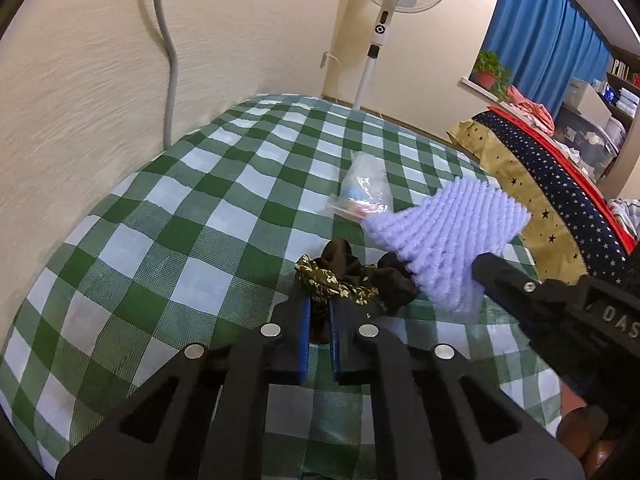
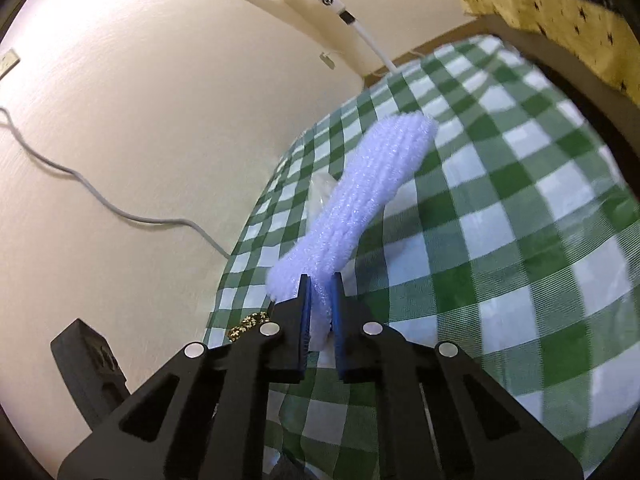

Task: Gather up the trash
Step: 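Grasp the dark patterned cloth with left tool while right tool grasps lavender foam net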

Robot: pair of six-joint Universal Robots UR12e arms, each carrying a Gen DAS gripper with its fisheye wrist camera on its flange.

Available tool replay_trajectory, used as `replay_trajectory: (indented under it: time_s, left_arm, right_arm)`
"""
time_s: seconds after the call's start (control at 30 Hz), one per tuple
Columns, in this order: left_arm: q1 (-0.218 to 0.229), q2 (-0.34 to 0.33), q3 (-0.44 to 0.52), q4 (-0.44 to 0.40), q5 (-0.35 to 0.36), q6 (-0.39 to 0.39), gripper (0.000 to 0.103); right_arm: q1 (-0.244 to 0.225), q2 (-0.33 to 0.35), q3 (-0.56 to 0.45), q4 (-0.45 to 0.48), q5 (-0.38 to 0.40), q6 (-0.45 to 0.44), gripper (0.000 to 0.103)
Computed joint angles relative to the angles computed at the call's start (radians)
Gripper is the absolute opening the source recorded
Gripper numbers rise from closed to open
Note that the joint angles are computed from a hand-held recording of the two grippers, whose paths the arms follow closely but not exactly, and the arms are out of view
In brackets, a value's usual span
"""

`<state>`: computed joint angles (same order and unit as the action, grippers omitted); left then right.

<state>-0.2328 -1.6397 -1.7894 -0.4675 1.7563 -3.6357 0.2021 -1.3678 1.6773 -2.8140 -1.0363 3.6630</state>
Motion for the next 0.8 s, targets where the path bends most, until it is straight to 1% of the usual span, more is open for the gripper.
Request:
replay_trajectory:
  time_s: [0.03, 0.43, 0.6, 0.7, 0.8]
  left_arm:
    - [-0.002, 0.003, 0.001, -0.001, -0.001, 0.001, 0.003]
    - [-0.024, 0.055, -0.013, 0.026, -0.001, 0.023, 0.002]
    - [-0.044, 0.082, -0.018, 0.036, -0.002, 0.043, 0.002]
    - [-0.055, 0.095, -0.023, 0.04, -0.001, 0.056, 0.002]
    - [-0.069, 0.107, -0.025, 0.045, -0.008, 0.064, 0.002]
  right_arm:
    - [0.0, -0.01, 0.003, 0.004, -0.011, -0.013, 0.01]
    - [-0.005, -0.12, 0.036, 0.058, -0.129, -0.148, 0.009]
    - [-0.005, -0.176, 0.045, 0.117, -0.19, -0.223, 0.009]
    - [-0.001, -0.217, 0.058, 0.164, -0.247, -0.284, 0.009]
    - [-0.005, -0.252, 0.074, 0.193, -0.272, -0.316, 0.009]
